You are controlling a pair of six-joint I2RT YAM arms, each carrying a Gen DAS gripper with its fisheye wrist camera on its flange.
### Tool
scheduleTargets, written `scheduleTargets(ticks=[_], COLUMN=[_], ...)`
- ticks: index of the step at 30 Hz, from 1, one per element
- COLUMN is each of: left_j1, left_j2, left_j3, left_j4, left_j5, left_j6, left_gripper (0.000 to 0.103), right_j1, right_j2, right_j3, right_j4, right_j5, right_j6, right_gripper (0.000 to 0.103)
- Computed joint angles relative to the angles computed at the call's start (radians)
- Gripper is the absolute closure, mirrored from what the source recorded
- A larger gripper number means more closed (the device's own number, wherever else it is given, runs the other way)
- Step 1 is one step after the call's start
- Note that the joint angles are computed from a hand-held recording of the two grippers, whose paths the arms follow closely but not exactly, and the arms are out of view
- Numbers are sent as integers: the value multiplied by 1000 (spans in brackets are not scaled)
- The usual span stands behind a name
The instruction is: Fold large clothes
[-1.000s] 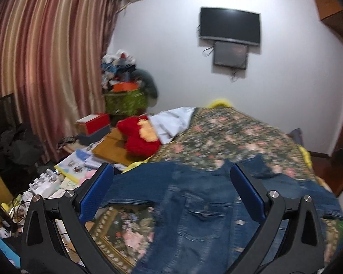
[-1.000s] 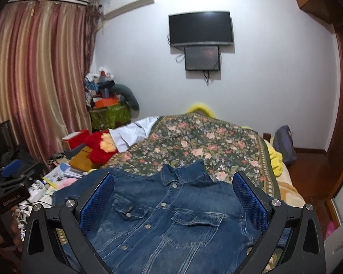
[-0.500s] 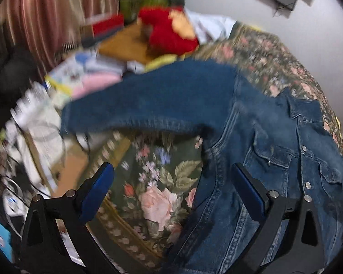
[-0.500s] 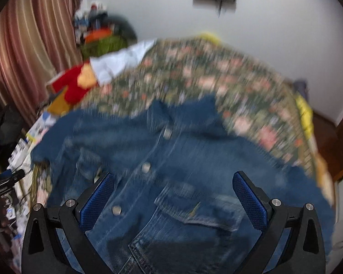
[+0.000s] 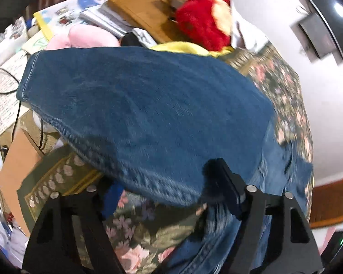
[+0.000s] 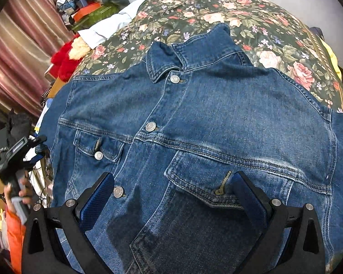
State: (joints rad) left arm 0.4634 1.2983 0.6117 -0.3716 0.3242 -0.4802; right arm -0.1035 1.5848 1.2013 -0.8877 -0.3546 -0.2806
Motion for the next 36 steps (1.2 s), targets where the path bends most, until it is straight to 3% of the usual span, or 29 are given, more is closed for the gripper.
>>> scheduleTargets(ticks=[3, 5, 8, 11, 18, 26, 33, 36], left_j1=[-38, -83, -207, -375, -629, -954, -1079, -1145], left_j2=[-6, -13, -7, -2, -67, 93, 306, 312], left_j3=[25, 55, 125, 198, 383, 497, 480, 458], left_j4=[5, -24, -105, -182, -268, -280, -284, -296], left_j5=[-96, -205, -447, -719, -890, -868, -683, -664], left_j6=[-8, 7, 28, 76, 150, 90, -35, -71], left_gripper=[47, 72, 84, 88, 93, 96, 95, 84], right_j1=[-8, -14, -28, -39, -106, -249, -380, -439], right_j2=[1, -7, -33, -75, -175, -289, -313, -317], right_j3=[12, 16, 20, 19, 22, 38, 66, 82], right_j4=[-14, -17, -25, -26, -54, -113, -174, -202], right_j5=[-4, -9, -18, -13, -37, -129, -179, -205], right_j6=[-3, -4, -16, -32, -94, -196, -293, -331], right_gripper=[0, 0, 0, 0, 0, 0, 0, 0])
